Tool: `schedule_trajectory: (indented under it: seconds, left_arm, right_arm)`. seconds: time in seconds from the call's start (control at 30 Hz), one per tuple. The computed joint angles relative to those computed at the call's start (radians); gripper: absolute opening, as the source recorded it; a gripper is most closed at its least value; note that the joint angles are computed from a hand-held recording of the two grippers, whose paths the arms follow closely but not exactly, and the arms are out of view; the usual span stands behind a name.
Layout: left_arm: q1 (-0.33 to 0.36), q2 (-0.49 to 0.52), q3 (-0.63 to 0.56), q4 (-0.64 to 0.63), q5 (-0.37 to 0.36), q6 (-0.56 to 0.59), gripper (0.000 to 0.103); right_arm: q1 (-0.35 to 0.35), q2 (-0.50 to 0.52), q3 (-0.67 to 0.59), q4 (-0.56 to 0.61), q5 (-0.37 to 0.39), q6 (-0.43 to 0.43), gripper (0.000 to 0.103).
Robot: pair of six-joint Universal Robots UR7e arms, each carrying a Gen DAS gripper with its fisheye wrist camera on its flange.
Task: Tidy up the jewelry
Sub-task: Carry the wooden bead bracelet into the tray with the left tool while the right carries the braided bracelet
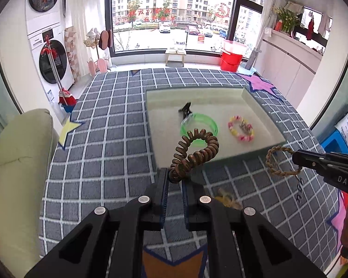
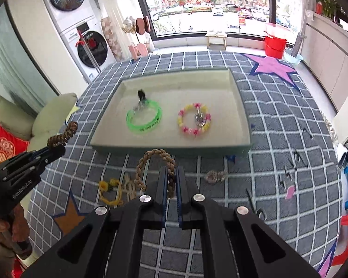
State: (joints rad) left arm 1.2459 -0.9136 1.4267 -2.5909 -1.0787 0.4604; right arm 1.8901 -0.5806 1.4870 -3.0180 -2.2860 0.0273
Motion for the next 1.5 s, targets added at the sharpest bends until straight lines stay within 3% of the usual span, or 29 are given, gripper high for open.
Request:
schedule_trajectory:
  seconds: [0.27,0.7,0.97,1.37,1.47,1.5]
  left_arm:
    - [-0.022,0.124,-0.152,0.044,0.024,-0.047,0.024]
    - [-0.021,0.350,-0.393,0.093,0.135,-0.014,0.024]
    - [-0.013,0.409,-0.450,0.124,0.161,-0.011,0.024]
    - [-0.028,0.412,-0.395,0.002,0.216,0.104,0.024]
    - [-0.031,0.407,-0.384,-0.013,0.218,0.107,0.024]
    - [-0.032,0.405,-0.381,-0.012,0.216,0.103,0.024]
  right_arm:
    - [-0.043,0.013,-0.105,0.057,0.037,-0.008,0.007]
    - [-0.131,0.083,-0.272,0.137,0.084,0.014,0.007]
    - [-0.152,0.132,-0.338,0.161,0.071,-0.016,0.007]
    - [-0.173,0.144,-0.353,0.218,0.077,0.011,0.010]
    - [-0.171,0.145,-0.360,0.239,0.067,0.025,0.024]
    - [-0.171,0.143,-0.358,0.237,0.069,0.027,0.041]
